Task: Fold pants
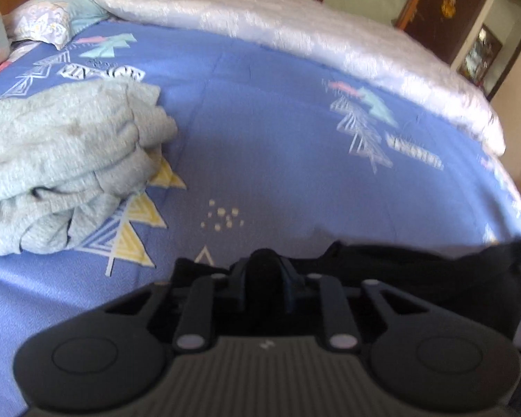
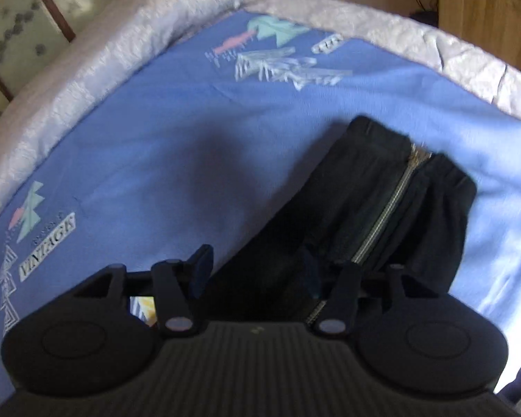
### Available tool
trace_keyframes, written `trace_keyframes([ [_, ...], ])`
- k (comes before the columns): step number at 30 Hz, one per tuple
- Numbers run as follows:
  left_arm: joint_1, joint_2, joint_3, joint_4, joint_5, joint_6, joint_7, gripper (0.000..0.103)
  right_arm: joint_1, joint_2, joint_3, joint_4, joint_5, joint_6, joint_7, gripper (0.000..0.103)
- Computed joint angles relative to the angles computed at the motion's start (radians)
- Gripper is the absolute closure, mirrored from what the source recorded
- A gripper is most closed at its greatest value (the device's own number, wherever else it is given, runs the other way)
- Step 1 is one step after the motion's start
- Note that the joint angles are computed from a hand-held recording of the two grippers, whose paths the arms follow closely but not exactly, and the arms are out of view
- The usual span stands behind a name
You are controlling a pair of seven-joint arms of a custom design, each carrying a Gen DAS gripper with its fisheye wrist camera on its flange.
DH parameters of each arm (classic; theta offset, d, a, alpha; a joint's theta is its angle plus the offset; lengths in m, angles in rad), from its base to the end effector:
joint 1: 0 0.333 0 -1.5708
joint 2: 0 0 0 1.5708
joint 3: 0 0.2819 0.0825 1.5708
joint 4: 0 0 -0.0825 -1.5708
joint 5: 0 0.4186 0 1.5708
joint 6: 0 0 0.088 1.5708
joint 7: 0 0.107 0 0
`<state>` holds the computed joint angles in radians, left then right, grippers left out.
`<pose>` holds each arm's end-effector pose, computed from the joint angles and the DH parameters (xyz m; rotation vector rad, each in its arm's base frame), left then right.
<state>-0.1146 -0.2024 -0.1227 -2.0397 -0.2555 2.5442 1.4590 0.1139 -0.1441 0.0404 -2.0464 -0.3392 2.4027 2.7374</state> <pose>0.5696 -0.1390 0.5696 -1.9545 1.9031 -0.9752 0.5857 0.0896 0.5143 -0.9736 2.4617 -0.4777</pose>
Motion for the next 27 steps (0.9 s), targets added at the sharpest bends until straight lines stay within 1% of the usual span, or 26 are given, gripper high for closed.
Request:
trace_keyframes([
  [1,0.001,-0.01,-0.001,-0.005,0.001,0.02,-0.007,0.086,-0.029,0.011,0.032,0.009,-0.049,-0.014,0.041,0.08],
  [2,0.0,-0.02,0.0,-0.013,-0.003,0.046,-0.007,0.086,-0.028,0.031,0.045,0.034,-0.144,-0.043,0.091,0.097],
  [3,-0.001,-0.028,0.002,-0.019,-0.01,0.077,-0.008,0.086,-0.007,0.035,0.024,0.041,-0.17,-0.033,0.107,0.098],
  [4,-0.003,-0.033,0.006,-0.025,-0.023,0.113,-0.007,0.086,-0.011,0.021,0.018,0.024,-0.209,0.023,0.165,0.098],
  [6,0.001,-0.023,0.006,-0.022,-0.029,0.179,-0.043,0.086,-0.033,0.007,0.017,0.011,-0.33,0.143,0.287,0.098],
  [8,0.021,0.014,-0.008,-0.001,0.003,0.234,-0.129,0.086,-0.056,0.031,0.016,0.037,-0.436,0.25,0.377,0.098],
  [9,0.037,0.042,-0.02,0.017,0.044,0.246,-0.194,0.086,-0.059,0.06,0.013,0.069,-0.464,0.28,0.398,0.098],
  [10,0.056,0.079,-0.034,0.044,0.107,0.244,-0.277,0.085,-0.055,0.099,0.006,0.107,-0.46,0.299,0.394,0.097],
  [11,0.076,0.121,-0.047,0.078,0.198,0.226,-0.379,0.077,-0.046,0.139,-0.004,0.142,-0.424,0.307,0.365,0.096],
  [12,0.089,0.167,-0.054,0.117,0.308,0.195,-0.497,0.068,-0.034,0.199,-0.012,0.192,-0.341,0.308,0.295,0.091],
  [13,0.089,0.211,-0.051,0.158,0.412,0.151,-0.602,0.062,-0.024,0.248,-0.013,0.234,-0.239,0.283,0.204,0.077],
  [14,0.08,0.251,-0.041,0.202,0.474,0.088,-0.664,0.053,-0.017,0.288,-0.008,0.277,-0.168,0.224,0.138,0.066],
  [15,0.071,0.278,-0.03,0.234,0.491,0.035,-0.693,0.051,0.025,0.303,-0.038,0.294,-0.163,0.175,0.141,0.056],
  [16,0.07,0.28,-0.022,0.23,0.468,0.034,-0.699,0.051,0.032,0.295,-0.042,0.277,-0.21,0.182,0.192,0.057],
  [17,0.07,0.258,-0.015,0.193,0.448,0.083,-0.699,0.049,0.043,0.265,-0.063,0.225,-0.26,0.245,0.257,0.057],
  [18,0.07,0.237,-0.01,0.171,0.442,0.102,-0.692,0.047,0.047,0.219,-0.085,0.16,-0.317,0.317,0.33,0.058],
  [19,0.069,0.215,-0.006,0.154,0.463,0.104,-0.697,0.047,0.041,0.177,-0.099,0.111,-0.374,0.359,0.394,0.058],
  [21,0.072,0.148,-0.004,0.089,0.502,0.131,-0.715,0.048,0.001,0.081,-0.105,0.014,-0.504,0.401,0.525,0.058],
  [22,0.076,0.11,-0.005,0.052,0.507,0.153,-0.717,0.048,-0.026,0.03,-0.1,-0.033,-0.551,0.403,0.57,0.058],
  [24,0.087,0.034,-0.016,-0.018,0.53,0.195,-0.727,0.047,-0.065,-0.066,-0.09,-0.124,-0.558,0.375,0.574,0.058],
  [25,0.087,-0.001,-0.021,-0.05,0.526,0.215,-0.715,0.047,-0.078,-0.105,-0.093,-0.165,-0.532,0.373,0.546,0.057],
  [27,0.061,-0.05,-0.017,-0.092,0.459,0.235,-0.635,0.047,-0.086,-0.156,-0.101,-0.23,-0.455,0.367,0.481,0.057],
])
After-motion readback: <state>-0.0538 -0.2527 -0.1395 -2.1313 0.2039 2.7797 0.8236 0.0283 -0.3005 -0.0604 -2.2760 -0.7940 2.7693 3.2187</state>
